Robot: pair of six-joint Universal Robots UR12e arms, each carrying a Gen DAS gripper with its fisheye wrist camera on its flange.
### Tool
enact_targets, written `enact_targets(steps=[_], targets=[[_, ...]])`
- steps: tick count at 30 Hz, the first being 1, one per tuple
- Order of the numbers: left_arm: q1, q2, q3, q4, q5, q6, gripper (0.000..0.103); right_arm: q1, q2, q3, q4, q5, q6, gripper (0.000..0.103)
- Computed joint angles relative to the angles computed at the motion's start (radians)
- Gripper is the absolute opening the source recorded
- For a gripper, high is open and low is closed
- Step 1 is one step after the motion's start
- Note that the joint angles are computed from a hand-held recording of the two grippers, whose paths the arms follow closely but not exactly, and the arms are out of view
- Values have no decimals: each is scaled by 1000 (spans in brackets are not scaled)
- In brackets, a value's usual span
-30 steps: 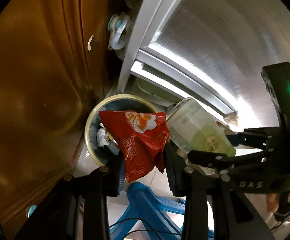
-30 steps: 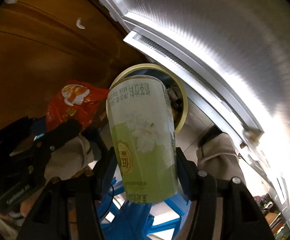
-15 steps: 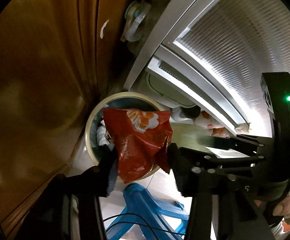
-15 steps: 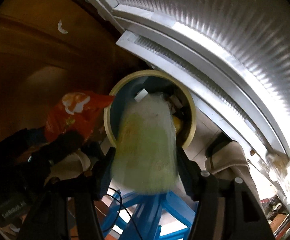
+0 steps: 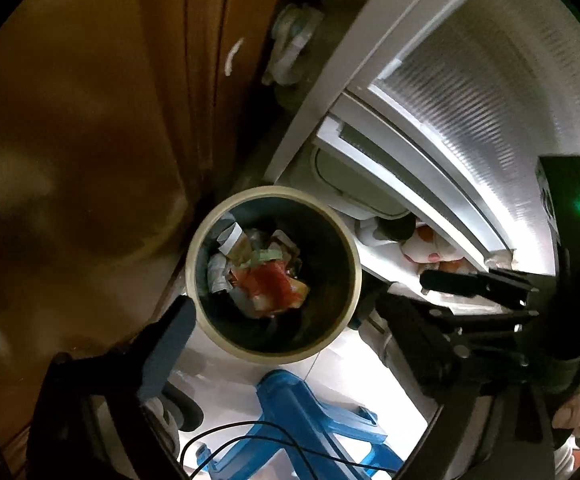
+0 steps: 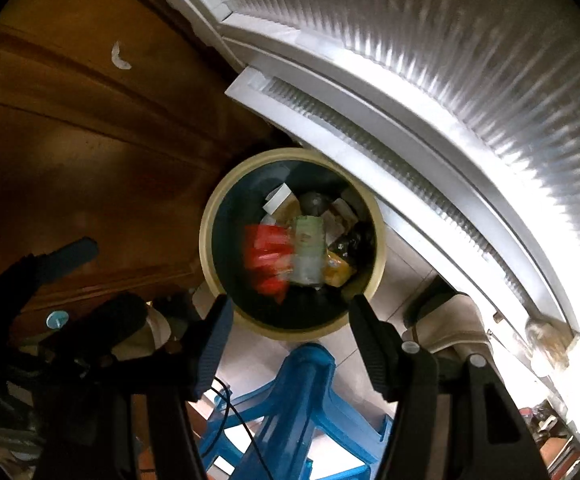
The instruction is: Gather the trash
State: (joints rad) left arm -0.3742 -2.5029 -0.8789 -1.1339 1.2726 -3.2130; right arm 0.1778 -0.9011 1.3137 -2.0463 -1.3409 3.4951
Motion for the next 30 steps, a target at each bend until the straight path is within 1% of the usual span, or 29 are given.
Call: enact_targets(steps=[4, 9, 12, 17, 19, 22, 25, 30], targets=[[-2, 7, -10, 21, 13, 5, 96, 2, -7, 1, 4, 8, 12, 60], [-6, 25, -33, 56, 21, 36, 96, 6, -24, 7, -5, -9, 3, 60], [-9, 46, -60, 96, 24, 57, 96, 7, -40, 17, -15, -19, -1, 60], [-21, 97, -121, 163, 65, 100, 96, 14, -78, 49, -44, -45, -15, 60], [-25, 119, -144, 181, 77, 100, 96, 18, -95, 59, -55, -57, -19, 60], [-26, 156, -187, 230, 87, 91, 96, 23, -129, 83, -82, -78, -28, 60], [-32, 187, -222, 269, 115, 77, 96, 28, -158, 107, -117, -94, -26, 60], [-37, 241, -274, 282, 133, 48, 96, 35, -209, 139, -174, -119, -25, 60]])
